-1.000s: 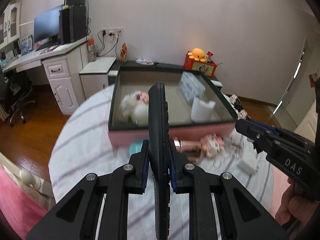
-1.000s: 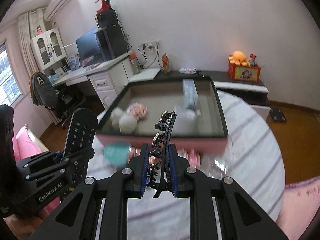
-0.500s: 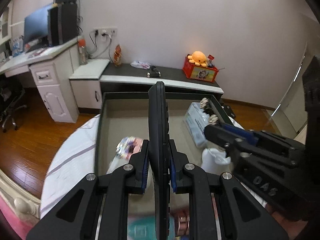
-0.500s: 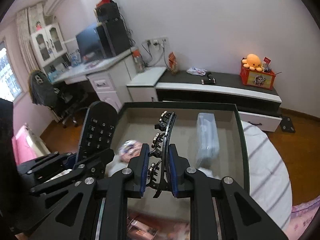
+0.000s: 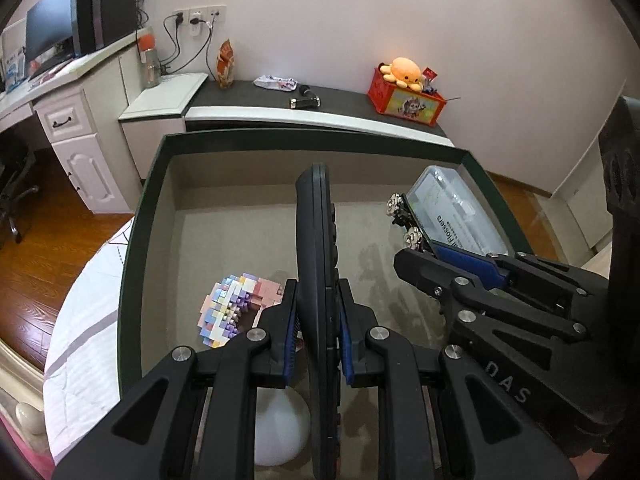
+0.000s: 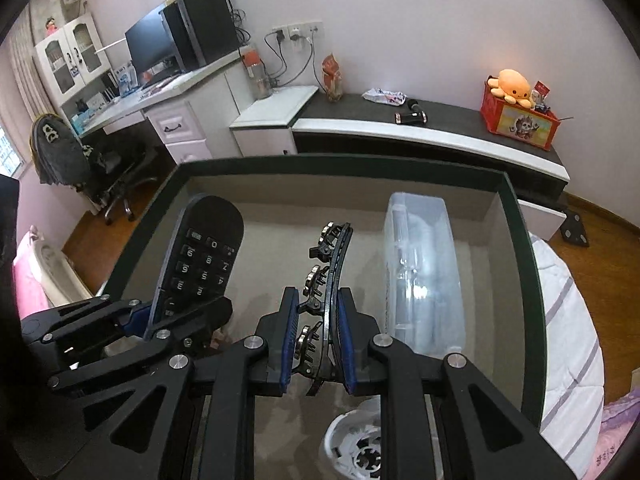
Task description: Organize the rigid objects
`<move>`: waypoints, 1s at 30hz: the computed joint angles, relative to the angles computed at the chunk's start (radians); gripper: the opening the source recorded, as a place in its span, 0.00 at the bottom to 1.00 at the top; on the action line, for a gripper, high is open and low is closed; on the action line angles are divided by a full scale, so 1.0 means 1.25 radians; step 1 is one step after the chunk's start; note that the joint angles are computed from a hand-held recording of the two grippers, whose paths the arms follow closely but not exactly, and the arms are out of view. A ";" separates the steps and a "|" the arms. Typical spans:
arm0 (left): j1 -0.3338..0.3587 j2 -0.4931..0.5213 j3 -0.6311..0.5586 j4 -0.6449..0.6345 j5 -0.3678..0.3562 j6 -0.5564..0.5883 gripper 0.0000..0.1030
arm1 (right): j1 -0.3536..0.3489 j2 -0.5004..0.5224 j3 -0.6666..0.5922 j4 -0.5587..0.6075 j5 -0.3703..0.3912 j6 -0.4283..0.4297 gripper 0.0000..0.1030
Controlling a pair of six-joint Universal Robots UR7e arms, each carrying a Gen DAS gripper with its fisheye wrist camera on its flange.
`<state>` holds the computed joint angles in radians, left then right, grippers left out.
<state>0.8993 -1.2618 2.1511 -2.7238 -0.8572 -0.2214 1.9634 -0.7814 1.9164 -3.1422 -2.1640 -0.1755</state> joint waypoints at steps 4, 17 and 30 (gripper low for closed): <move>-0.006 -0.002 0.004 0.010 0.013 -0.015 0.18 | 0.007 0.007 -0.008 0.000 -0.031 0.004 0.28; -0.078 -0.124 0.087 -0.040 0.138 -0.063 1.00 | 0.012 -0.057 0.061 -0.085 -0.005 0.044 0.87; -0.321 -0.412 0.228 0.237 0.282 -0.301 1.00 | 0.128 -0.161 0.199 -0.221 -0.048 0.098 1.00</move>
